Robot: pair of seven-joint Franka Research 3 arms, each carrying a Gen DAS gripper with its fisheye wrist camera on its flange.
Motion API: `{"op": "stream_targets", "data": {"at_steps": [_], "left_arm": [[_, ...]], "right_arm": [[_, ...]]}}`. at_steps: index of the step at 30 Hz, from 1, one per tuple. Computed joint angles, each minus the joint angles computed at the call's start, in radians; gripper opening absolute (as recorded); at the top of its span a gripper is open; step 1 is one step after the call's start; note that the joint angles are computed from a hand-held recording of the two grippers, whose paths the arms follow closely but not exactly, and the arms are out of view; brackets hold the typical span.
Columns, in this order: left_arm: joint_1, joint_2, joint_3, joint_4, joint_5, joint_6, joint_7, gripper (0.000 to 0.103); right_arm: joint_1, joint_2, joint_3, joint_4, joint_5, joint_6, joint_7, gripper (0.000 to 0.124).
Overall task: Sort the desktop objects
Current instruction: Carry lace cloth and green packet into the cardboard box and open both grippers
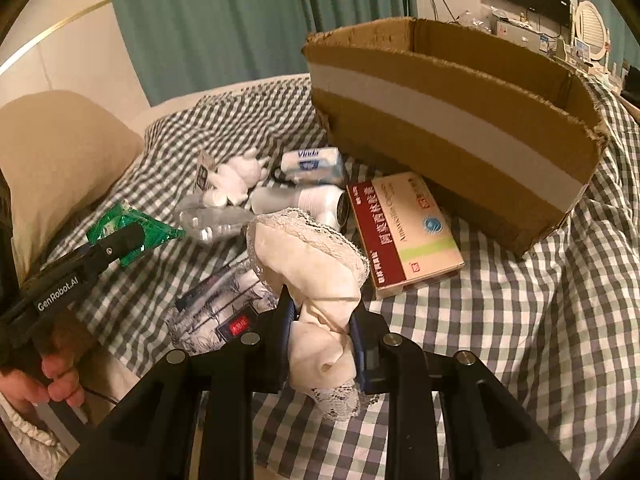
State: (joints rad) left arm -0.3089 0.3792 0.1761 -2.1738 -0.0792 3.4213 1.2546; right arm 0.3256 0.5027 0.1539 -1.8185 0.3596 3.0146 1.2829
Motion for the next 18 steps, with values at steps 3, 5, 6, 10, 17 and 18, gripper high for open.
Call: {"op": "stream_targets", "data": {"at_steps": [3, 5, 6, 10, 17, 18], "left_arm": [[0.022, -0.022, -0.029, -0.003, 0.019, 0.028, 0.006, 0.035], [0.069, -0.029, -0.079, 0.009, 0.052, 0.036, 0.001, 0.035], [0.095, -0.032, -0.107, 0.019, 0.074, 0.033, -0.005, 0.035], [0.145, -0.023, -0.168, 0.077, 0.133, 0.019, -0.022, 0.035], [0.244, 0.055, -0.293, 0.310, 0.298, -0.024, -0.062, 0.035], [0.248, 0.073, -0.303, 0.352, 0.314, -0.034, -0.068, 0.035]], "right_arm": [[-0.050, -0.027, 0.051, -0.021, 0.039, 0.037, -0.039, 0.024], [-0.076, -0.041, 0.079, -0.026, 0.065, 0.056, -0.066, 0.024], [-0.078, -0.049, 0.078, -0.025, 0.071, 0.063, -0.071, 0.024], [-0.067, -0.058, 0.054, 0.003, 0.072, 0.075, -0.068, 0.024], [-0.036, -0.025, -0.049, 0.150, 0.038, 0.064, 0.010, 0.024], [-0.022, -0.017, -0.073, 0.170, 0.024, 0.064, 0.033, 0.024]]}}
